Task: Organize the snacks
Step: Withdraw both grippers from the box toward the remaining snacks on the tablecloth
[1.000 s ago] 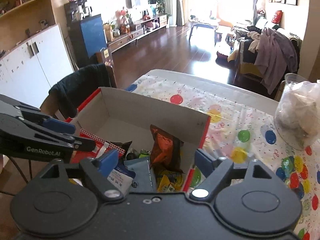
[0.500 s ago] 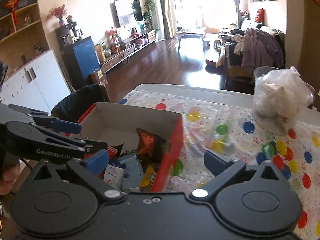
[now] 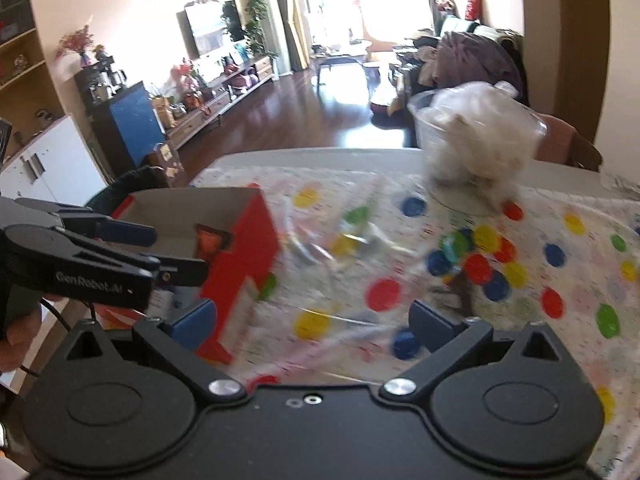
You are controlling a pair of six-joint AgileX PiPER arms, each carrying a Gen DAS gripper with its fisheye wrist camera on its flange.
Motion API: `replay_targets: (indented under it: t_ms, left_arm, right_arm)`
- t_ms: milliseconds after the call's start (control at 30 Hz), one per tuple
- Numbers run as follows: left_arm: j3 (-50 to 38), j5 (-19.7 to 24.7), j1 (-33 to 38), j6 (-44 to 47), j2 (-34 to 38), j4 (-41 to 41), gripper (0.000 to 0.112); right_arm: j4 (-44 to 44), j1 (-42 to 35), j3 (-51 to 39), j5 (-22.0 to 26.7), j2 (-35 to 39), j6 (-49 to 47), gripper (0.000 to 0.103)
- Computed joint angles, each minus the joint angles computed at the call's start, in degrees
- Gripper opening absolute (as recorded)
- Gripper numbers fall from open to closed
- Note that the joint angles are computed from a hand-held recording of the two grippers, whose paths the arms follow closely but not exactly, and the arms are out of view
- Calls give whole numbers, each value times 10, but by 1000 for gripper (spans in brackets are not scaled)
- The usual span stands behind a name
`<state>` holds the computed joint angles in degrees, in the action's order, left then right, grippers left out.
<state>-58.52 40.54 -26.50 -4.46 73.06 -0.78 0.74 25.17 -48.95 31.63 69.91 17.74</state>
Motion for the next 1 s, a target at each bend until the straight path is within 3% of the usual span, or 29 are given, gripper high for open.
replay_targets:
  t_ms: [200, 433, 567, 800, 900, 1000]
  left_arm:
    - [-36, -24, -85, -106, 70, 62, 81]
    - [-125, -21, -138, -190, 178, 116, 81]
    - [-203, -1, -139, -186, 252, 95, 81]
    - [-354, 62, -123, -189, 380, 66, 81]
    - [-378, 59, -117, -169, 409, 45, 81]
    - [-354, 21, -115, -135, 407, 26, 81]
  right_arm:
    - [109, -144, 39, 20, -24, -194, 103]
    - [223, -268, 49, 13, 12, -451, 103]
    - [302, -312, 40, -2, 69, -599, 101]
    - [377, -334, 0, -18, 179, -743, 96]
    - [403, -358, -45, 24, 230, -801, 95]
    - [380, -385, -118, 79, 289, -809, 95]
